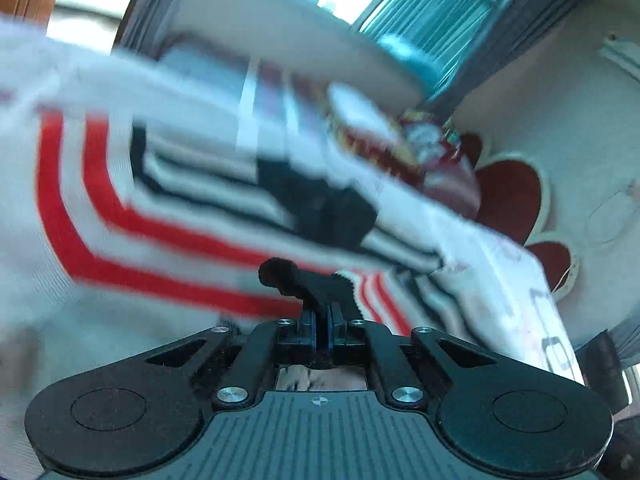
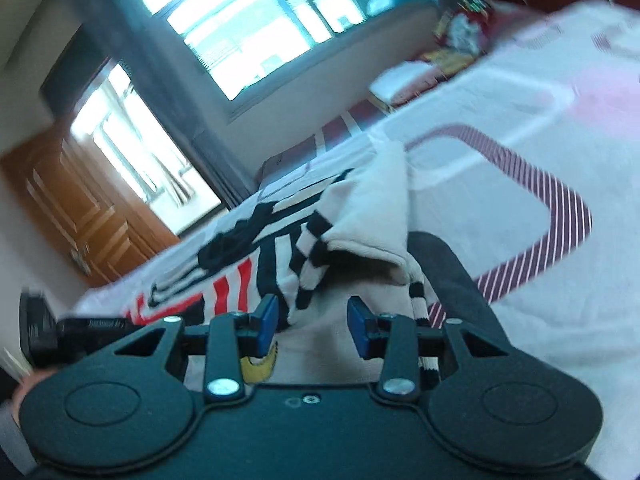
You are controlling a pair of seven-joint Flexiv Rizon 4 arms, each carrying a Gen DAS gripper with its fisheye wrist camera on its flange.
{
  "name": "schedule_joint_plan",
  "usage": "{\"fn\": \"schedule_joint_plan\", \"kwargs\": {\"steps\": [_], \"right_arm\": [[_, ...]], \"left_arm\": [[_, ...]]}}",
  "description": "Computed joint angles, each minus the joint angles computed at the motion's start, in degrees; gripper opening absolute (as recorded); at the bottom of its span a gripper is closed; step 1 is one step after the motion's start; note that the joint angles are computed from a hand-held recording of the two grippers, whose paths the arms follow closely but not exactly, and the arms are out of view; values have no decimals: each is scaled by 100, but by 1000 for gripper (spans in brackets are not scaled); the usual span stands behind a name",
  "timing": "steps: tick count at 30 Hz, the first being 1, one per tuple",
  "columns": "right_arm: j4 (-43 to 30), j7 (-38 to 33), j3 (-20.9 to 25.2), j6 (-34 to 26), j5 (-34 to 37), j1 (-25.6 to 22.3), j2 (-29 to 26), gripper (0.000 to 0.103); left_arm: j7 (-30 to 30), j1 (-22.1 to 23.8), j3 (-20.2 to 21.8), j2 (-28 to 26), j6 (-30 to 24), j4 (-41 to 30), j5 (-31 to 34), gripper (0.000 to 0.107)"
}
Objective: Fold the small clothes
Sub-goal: 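Lift the sleeve with the right tool and lay it across the sweater body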
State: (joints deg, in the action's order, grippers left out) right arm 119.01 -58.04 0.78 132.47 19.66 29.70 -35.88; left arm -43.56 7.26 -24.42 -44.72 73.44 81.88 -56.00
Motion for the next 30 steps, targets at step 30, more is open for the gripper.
{"fn": "schedule_joint_plan", "kwargs": {"steps": [30], "right_arm": [[-443,2178,226,215,-1312,-1037,-872,7]], "left_arm": [[-302,155,194,114,755,691,703,5]]}}
